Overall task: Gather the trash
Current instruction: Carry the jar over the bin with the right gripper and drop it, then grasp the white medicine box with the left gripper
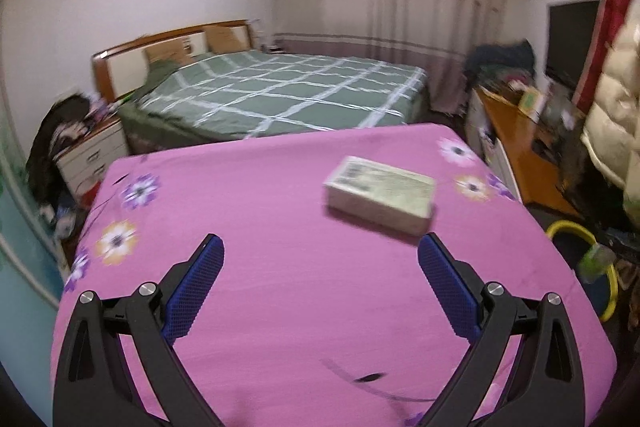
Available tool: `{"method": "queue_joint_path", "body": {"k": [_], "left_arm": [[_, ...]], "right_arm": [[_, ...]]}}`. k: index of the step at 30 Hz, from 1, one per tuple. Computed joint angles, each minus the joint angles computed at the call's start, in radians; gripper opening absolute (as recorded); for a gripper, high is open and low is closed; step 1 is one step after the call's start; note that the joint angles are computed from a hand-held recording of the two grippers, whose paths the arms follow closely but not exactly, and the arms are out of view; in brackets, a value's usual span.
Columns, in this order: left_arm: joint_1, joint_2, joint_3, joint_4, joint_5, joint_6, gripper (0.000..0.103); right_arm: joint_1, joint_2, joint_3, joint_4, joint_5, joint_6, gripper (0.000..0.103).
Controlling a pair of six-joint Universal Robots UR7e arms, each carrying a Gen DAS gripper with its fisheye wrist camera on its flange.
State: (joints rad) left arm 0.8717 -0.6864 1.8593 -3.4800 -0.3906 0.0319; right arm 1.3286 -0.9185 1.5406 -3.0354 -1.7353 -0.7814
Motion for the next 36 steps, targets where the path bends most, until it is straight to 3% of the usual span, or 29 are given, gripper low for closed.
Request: {"method": "queue_joint_path", "body": {"k": [5, 12, 20, 28, 32, 36], "left_arm": [[0.007, 0.083, -0.126, 0.140, -0.052, 0.012, 0.096], [0.067, 0.168, -0.330, 0.350, -0.126, -0.047, 0.096], [0.152, 0.221, -0.487, 0.527, -0.136, -0.179, 0.094], [0.179, 0.163, -0.425, 0.556, -0.137, -0.261, 0.093], [0.189, 0.087, -0.326, 0.538, -0.074, -0.282, 0.093], [0.210, -0.024, -0.208, 0.577, 0.008, -0.394, 0.093]], "right_arm": [[0.000, 0.004, 0.031, -0.113, 0.000, -0.057, 0.079], [0.000, -0.002, 0.026, -0.095, 0.003, -0.055, 0.080], [0.001, 0.008, 0.016, -0.070, 0.006, -0.049, 0.080], [0.012, 0.018, 0.015, -0.064, 0.013, -0.062, 0.082], [0.016, 0.021, 0.019, -0.064, 0.014, -0.068, 0.082], [0.020, 0.026, 0.016, -0.063, 0.013, -0.073, 0.083]]}}
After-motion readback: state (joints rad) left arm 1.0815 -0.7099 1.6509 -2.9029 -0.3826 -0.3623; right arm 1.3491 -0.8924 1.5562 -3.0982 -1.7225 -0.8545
